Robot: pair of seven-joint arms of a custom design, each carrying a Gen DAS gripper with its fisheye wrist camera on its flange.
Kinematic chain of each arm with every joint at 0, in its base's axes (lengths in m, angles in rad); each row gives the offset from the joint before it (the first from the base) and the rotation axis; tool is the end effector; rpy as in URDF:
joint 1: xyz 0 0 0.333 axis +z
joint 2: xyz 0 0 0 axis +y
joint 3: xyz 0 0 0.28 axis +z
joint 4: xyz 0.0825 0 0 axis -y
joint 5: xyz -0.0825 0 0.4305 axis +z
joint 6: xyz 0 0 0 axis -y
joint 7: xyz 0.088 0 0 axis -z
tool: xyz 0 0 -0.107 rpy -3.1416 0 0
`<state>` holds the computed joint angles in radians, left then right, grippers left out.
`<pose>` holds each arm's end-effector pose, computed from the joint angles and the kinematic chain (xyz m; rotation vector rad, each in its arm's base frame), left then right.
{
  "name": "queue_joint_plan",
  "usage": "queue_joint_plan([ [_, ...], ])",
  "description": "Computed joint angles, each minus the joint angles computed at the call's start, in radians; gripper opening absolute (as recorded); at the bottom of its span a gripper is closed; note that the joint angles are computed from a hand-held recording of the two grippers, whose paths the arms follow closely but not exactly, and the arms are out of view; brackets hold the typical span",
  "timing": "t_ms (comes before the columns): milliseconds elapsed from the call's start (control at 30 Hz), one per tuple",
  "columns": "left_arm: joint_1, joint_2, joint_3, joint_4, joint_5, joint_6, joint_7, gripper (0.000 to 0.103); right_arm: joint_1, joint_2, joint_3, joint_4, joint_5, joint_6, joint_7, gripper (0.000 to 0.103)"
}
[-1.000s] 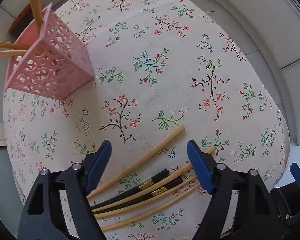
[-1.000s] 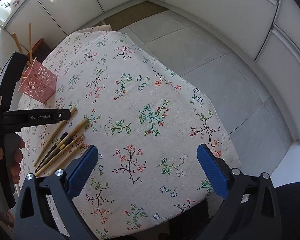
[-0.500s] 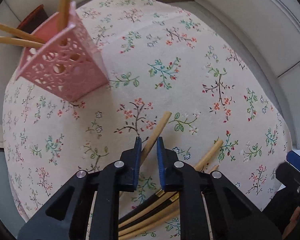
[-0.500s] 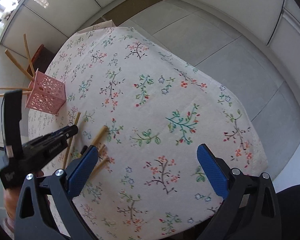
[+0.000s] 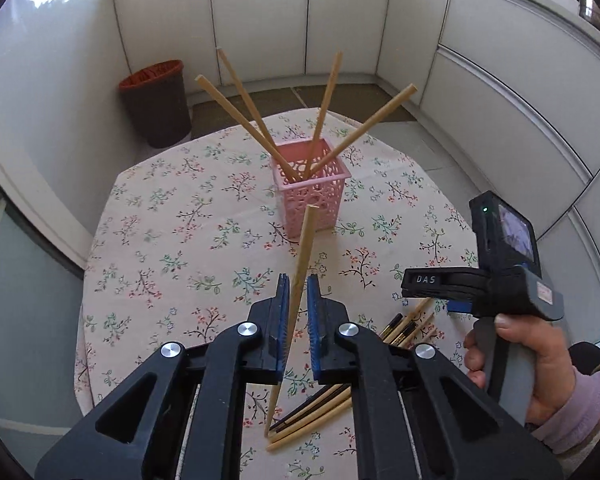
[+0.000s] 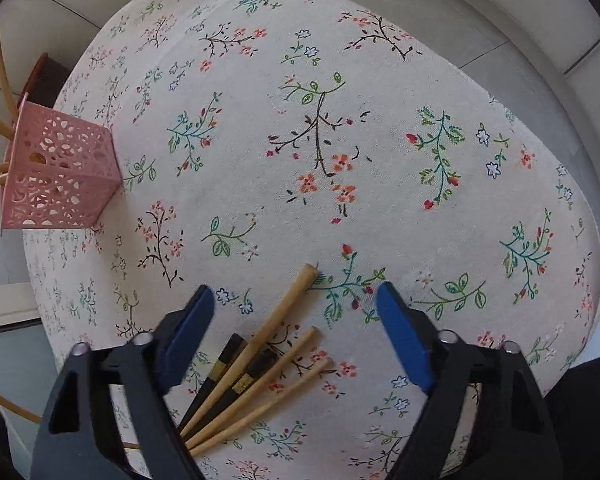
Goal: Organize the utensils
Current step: 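Lower the left tool onto a plain wooden chopstick and close on it, then lift the chopstick in the left tool over the pink holder and release it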
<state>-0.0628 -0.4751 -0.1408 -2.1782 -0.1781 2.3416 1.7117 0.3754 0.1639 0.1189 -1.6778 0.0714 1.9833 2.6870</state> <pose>0.5055 -0.1171 0.6086 -1.6262 2.1330 -0.7344 0.5860 0.3167 0.4675 -1.3335 2.6849 0.1343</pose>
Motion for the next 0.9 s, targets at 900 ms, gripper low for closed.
queue_joint_plan([
  [900,0.046,0.434,-0.003,0.290,0.153,-0.143,-0.203,0.045,-0.014,-0.424,-0.064,-0.376,0.176,0.410,-0.249,0.008],
])
